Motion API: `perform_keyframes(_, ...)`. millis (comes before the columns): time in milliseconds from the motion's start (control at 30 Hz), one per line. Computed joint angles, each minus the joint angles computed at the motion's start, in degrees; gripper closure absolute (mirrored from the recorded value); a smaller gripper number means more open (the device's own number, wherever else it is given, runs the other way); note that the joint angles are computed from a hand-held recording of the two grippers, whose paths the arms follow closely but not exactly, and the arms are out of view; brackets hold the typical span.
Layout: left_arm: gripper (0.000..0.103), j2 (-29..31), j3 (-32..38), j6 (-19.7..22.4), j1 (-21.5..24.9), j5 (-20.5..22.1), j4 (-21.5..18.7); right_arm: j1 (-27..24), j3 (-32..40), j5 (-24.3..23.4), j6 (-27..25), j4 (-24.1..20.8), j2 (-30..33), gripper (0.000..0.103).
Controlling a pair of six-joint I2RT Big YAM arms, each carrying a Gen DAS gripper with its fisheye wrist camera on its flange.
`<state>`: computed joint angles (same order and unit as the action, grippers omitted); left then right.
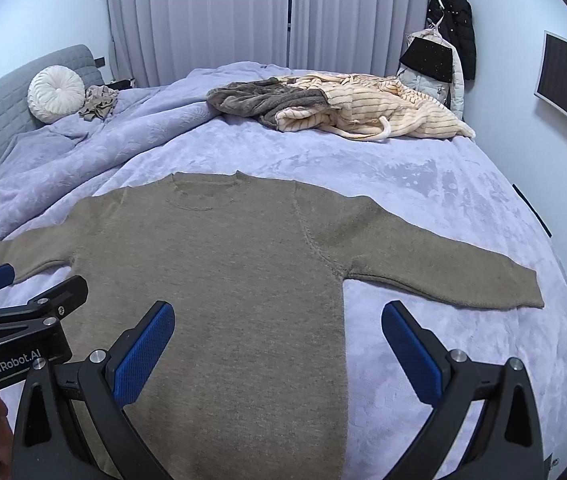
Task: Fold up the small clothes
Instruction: 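Move the right gripper toward the sweater sleeve cuff nearest it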
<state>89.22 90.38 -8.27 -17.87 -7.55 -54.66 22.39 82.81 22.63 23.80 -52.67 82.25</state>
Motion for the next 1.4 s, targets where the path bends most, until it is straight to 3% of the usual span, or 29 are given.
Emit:
perform_keyframes(633,0.0,4.8,7.0,-1.1,-4.9,-0.2,-3.4,-6.6,-2.5,1.1,0.6,-0.2,-2.6,0.0)
perform_keyframes(1400,0.0,19.2,23.9,-2.2,-13.9,0.6,-10.0,-20.7,-6.3,0.0,-1.1,1.8,-4.6,0.0)
